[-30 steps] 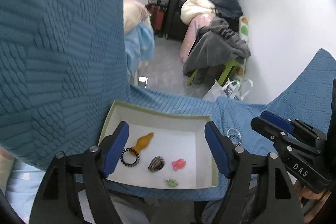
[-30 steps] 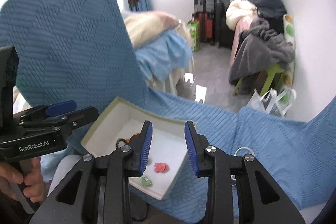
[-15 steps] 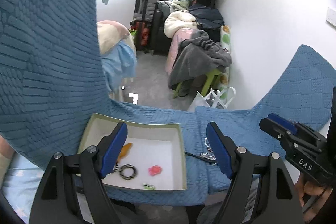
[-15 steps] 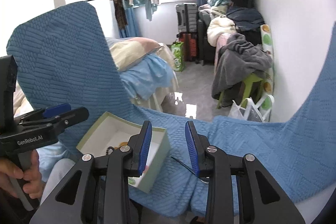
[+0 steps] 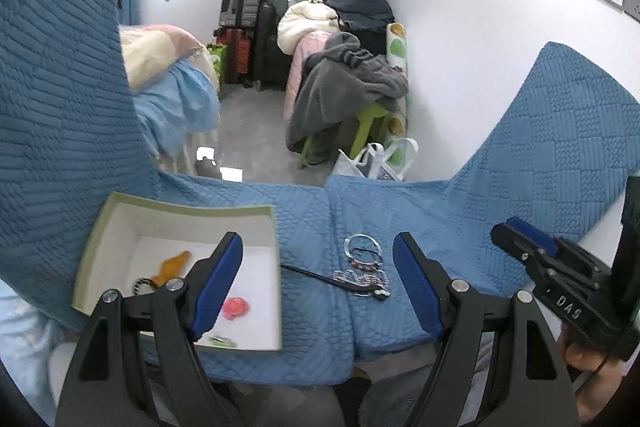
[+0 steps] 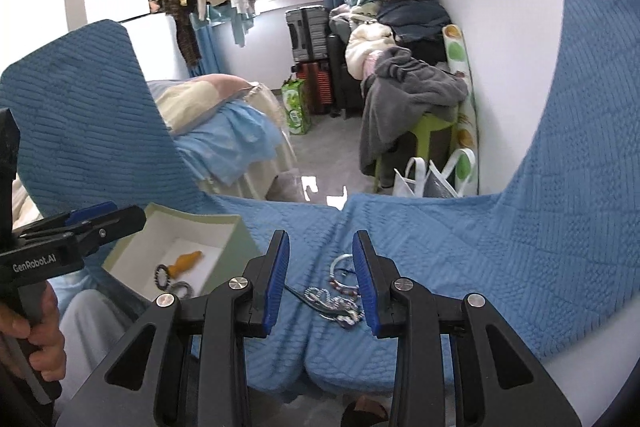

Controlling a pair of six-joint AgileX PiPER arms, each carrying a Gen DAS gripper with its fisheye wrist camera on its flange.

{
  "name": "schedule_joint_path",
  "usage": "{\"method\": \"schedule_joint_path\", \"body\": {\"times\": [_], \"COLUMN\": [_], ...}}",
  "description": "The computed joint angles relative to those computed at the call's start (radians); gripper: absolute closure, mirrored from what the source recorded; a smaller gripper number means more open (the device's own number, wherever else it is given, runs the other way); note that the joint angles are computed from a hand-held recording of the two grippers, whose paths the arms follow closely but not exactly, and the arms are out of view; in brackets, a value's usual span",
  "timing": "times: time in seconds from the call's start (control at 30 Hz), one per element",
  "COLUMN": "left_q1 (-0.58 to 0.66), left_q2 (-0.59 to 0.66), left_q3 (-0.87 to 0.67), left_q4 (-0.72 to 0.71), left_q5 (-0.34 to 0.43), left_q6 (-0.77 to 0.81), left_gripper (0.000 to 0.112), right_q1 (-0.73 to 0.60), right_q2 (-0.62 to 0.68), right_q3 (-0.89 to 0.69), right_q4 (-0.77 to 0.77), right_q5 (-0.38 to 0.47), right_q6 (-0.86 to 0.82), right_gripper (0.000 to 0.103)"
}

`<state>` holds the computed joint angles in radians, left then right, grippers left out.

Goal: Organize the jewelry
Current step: 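Move both tools from the box to the remaining jewelry pile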

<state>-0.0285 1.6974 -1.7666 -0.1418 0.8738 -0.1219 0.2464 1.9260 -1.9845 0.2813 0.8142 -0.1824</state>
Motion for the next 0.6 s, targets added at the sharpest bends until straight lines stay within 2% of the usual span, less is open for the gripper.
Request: {"method": "schedule_joint_path", "body": {"times": [0.17, 0.33, 0.43, 0.6], "left_q1": [-0.037, -0.068, -0.084, -0.106], "left_q2": [-0.002, 0.021, 0.035, 0.081], "left_q3": [0.066, 0.098, 0.116, 0.114], "left_q4": [-0.015, -0.038, -0.041, -0.076], "left_q5": [-0.059, -0.080, -0.097, -0.103], "left_q6": [-0.044, -0.072, -0.080, -0.078], "left_gripper": [0.035, 0.035, 0.035, 0.041], "right_q1": [-0.037, -0.079, -0.098, -0.131], "right_q2": [-0.047, -0.048, -0.031, 0.052], "right_q3": [0.165, 0.271, 0.291, 0.238], "right_q4": [0.056, 0.178, 0.228, 0.288], "right_q5": [-0.105, -0.157, -0.170, -0.141], "right_q6": [-0.084, -0.191, -0.238, -0.281], "right_gripper": [0.073, 0.073, 0.073, 0.073]}}
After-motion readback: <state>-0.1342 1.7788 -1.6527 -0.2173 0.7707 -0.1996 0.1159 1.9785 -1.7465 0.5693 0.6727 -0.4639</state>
